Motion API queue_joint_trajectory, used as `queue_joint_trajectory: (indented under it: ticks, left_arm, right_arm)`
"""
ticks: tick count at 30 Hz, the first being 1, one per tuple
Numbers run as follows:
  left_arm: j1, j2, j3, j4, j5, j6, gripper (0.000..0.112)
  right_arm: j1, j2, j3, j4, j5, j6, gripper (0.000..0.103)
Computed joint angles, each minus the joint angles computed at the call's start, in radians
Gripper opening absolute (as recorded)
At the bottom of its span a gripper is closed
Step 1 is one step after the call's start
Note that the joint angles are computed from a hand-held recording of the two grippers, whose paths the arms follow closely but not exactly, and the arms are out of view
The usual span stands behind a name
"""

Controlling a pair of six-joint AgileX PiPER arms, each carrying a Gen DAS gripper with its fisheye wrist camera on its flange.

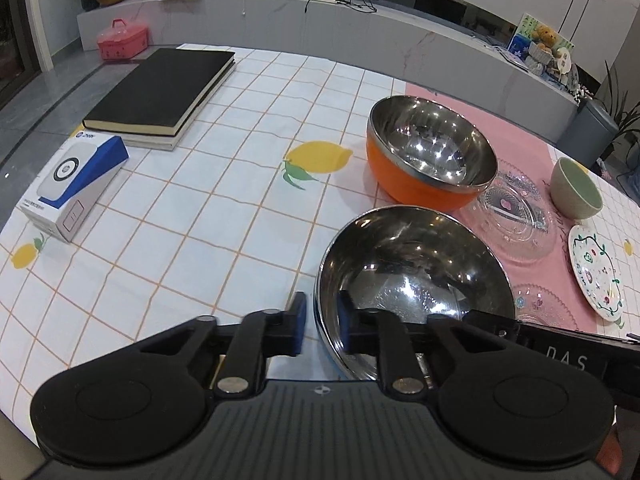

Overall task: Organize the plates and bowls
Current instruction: 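Reach the left tool to the blue steel bowl and grasp its rim, then lift the blue steel bowl with the left tool toward the orange bowl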

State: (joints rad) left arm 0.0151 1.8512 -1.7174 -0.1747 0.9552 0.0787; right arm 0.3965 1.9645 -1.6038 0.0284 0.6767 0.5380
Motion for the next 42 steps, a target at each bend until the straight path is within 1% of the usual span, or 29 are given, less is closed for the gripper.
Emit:
queue_joint_trajectory:
  ticks: [1,6,9,12,17,21,25,29,35,42]
  left_arm:
    - [-0.002,0.002,-0.002,0.002,0.001,0.001,0.01]
    - [-0.015,-0.004,-0.004,0.022,0.004,-0.01,0.009]
    - [-0.012,-0.029,0.013,0.017,0.004,-0.005,0.008]
    - [-0.003,-0.062,0.034,-0.002,0.027,0.002,0.009]
    - [0.004,-0.137,0.099,-0.002,0.043,0.01,0.009]
    - [0.018,-0.185,0.145,-0.008,0.077,0.02,0.009]
    - [0.037,-0.225,0.202,-0.041,0.082,0.053,0.008]
    - [0.035,-0.246,0.249,-0.053,0.081,0.069,0.008]
    - [0.034,-0.262,0.286,-0.047,0.093,0.07,0.008]
    - [0.049,-0.261,0.302,-0.064,0.079,0.082,0.008]
  right_arm:
    - [-0.004,-0.001,0.004,0.01,-0.004,-0.006,0.015]
    - [-0.007,-0.008,0.005,0.02,0.009,-0.004,0.014]
    - [-0.005,-0.041,0.036,0.025,0.004,-0.012,0.013]
    - [-0.004,-0.081,0.066,0.036,0.018,-0.022,0.013]
    - [-0.003,-0.155,0.143,0.093,0.023,-0.073,0.014]
    - [-0.004,-0.208,0.219,0.158,0.022,-0.108,0.014]
    - [0.012,-0.251,0.279,0.153,0.019,-0.097,0.014]
    - [0.034,-0.269,0.3,0.098,0.037,-0.06,0.014]
    - [0.029,-0.275,0.325,0.122,0.051,-0.081,0.014]
    - [0.041,-0.263,0.329,0.107,0.034,-0.071,0.014]
